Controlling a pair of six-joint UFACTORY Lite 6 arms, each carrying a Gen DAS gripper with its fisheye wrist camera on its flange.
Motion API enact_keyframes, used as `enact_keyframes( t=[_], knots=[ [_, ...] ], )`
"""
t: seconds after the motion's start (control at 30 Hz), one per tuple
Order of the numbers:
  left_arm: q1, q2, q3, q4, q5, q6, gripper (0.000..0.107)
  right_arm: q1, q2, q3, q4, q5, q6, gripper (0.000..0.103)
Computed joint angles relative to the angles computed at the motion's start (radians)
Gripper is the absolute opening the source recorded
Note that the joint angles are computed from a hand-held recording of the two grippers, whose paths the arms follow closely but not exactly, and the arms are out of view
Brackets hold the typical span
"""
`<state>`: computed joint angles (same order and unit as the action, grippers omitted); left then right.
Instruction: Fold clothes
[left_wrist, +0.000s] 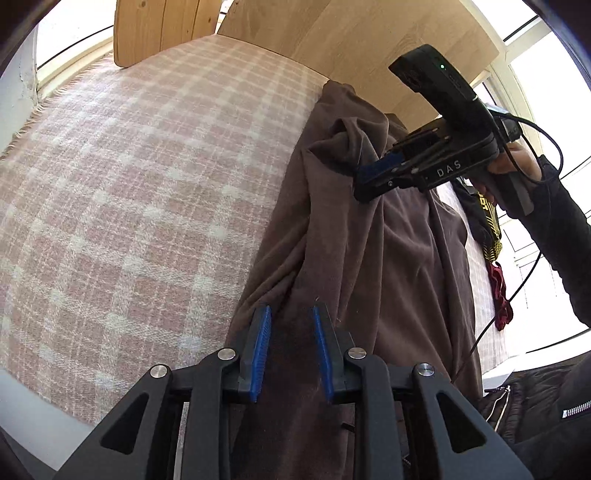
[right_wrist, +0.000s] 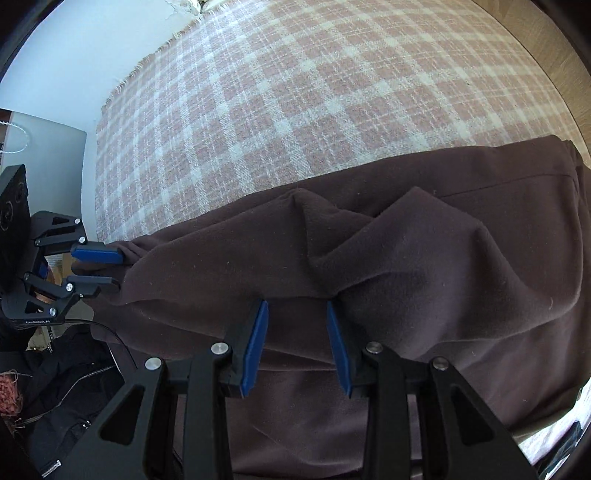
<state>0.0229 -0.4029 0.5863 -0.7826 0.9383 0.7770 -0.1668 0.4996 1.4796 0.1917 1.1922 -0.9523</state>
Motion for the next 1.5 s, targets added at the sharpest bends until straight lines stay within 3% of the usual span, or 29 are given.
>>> enact_keyframes(
  t=[0.13,0.27,0.43,0.67,0.77,0.93,1.1,1.23,1.4,1.5],
  knots=[
    [-0.079,0.073,0.036,-0.03,-0.023,0.022,0.031,0.019,-0.051,-0.063,-0.03,-0.021,0.015,0.033],
    [-0.177,0.091,0.028,-0.046,-0.067,0.018,0.031,0.003,-0.045,0.017,0.071,0.061,0.033,0.033],
    [-0.249,0.089,0.002,-0.077,-0.121,0.022,0.031,0.083,-0.072,0.053,0.071,-0.021,0.085,0.042],
    [-0.297,0.101,0.014,-0.113,-0.108,0.068,0.031,0.222,0.057,0.118,0.251,0.165,0.163,0.042],
    [-0.236,0.098,0.017,-0.101,-0.062,0.086,0.031,0.247,0.049,0.038,0.208,0.127,0.206,0.042],
    [-0.148,0.157,0.062,-0.101,-0.027,0.113,0.031,0.122,0.037,0.0,0.152,0.155,0.19,0.042],
    [-0.159,0.312,0.162,-0.144,-0.017,0.144,0.033,0.062,0.009,-0.055,0.156,0.148,0.152,0.042],
    [-0.229,0.408,0.248,-0.124,-0.082,0.107,0.031,0.051,-0.003,-0.063,0.161,0.145,0.137,0.042],
    [-0.268,0.331,0.259,0.084,-0.231,-0.06,0.036,0.033,0.0,-0.044,0.169,0.163,0.129,0.042],
    [-0.228,0.323,0.266,0.077,-0.19,-0.064,0.039,0.028,0.009,-0.029,0.178,0.169,0.127,0.042]
  ],
)
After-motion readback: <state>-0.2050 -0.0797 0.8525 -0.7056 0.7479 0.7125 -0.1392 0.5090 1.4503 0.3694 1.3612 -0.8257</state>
